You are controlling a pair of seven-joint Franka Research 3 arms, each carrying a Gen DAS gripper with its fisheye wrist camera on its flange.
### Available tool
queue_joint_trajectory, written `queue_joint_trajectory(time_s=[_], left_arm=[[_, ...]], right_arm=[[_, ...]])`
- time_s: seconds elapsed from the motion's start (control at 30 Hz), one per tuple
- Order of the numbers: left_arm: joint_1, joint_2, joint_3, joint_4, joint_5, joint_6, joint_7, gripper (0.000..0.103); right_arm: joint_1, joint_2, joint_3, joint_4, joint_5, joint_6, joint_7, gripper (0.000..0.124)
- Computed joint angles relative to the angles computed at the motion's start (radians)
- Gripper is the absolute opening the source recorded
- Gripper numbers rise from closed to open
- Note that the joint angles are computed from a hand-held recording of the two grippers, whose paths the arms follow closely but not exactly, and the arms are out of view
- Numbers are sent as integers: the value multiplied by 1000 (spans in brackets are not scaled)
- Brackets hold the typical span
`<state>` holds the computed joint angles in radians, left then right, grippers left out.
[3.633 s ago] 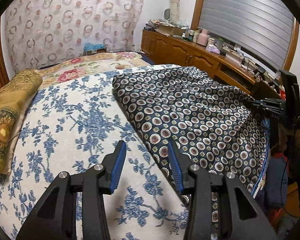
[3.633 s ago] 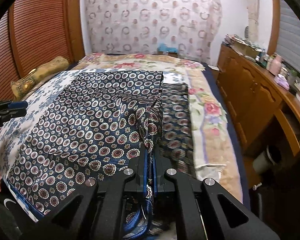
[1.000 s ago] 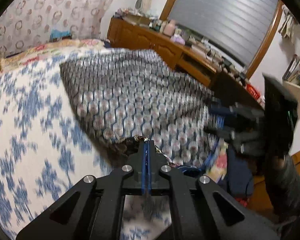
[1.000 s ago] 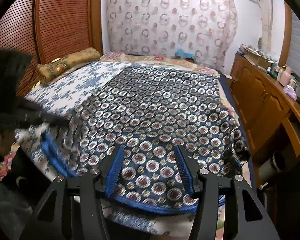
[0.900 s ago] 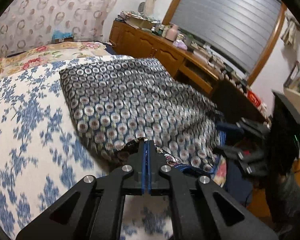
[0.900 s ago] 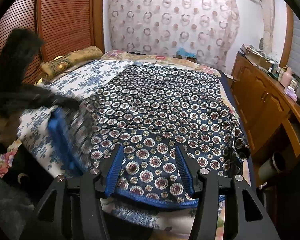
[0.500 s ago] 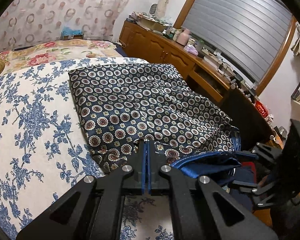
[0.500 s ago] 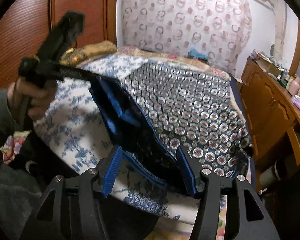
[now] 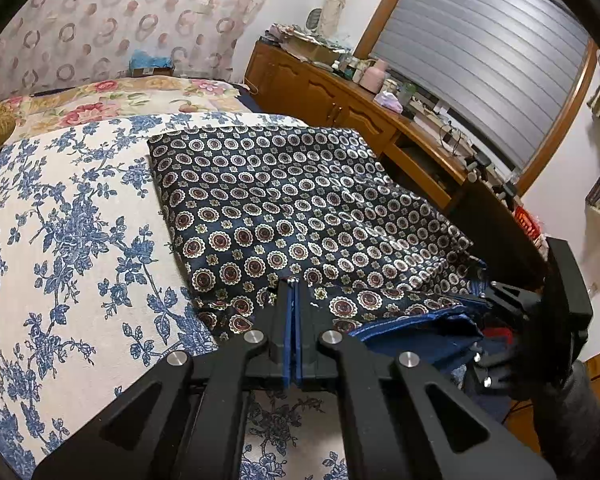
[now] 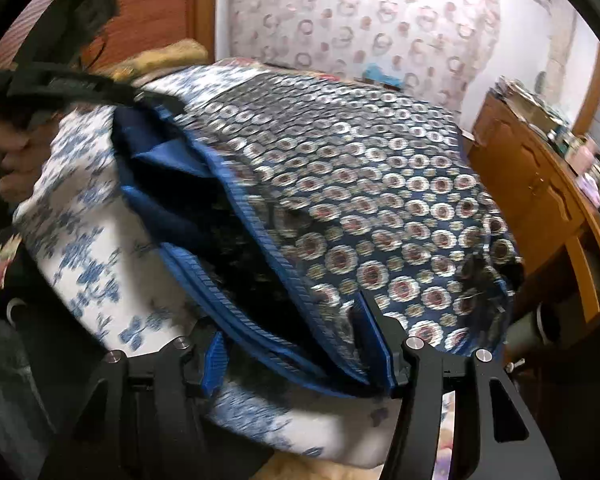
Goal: Fold small clothes
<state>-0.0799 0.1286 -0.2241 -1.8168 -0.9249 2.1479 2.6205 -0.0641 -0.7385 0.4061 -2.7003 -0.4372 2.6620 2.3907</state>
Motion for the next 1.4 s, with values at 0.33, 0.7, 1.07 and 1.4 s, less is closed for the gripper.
queue_joint_trajectory(time_s=[0.33, 0.7, 1.07, 1.4], left_arm=[[-2, -20, 11, -1, -12, 67, 40, 4], [35, 95, -10, 160, 41, 53, 19, 24], [69, 267, -63, 369, 178, 83, -111, 43], [77, 401, -105, 516, 319, 76, -226, 43]], right_arm=[[-223, 68, 85, 96, -96, 194, 33, 4], [-403, 252, 168, 319, -298, 218, 59, 3], [-367, 498, 67, 510, -483, 197, 28, 3], [-240, 702, -91, 707, -345, 99, -75, 8]])
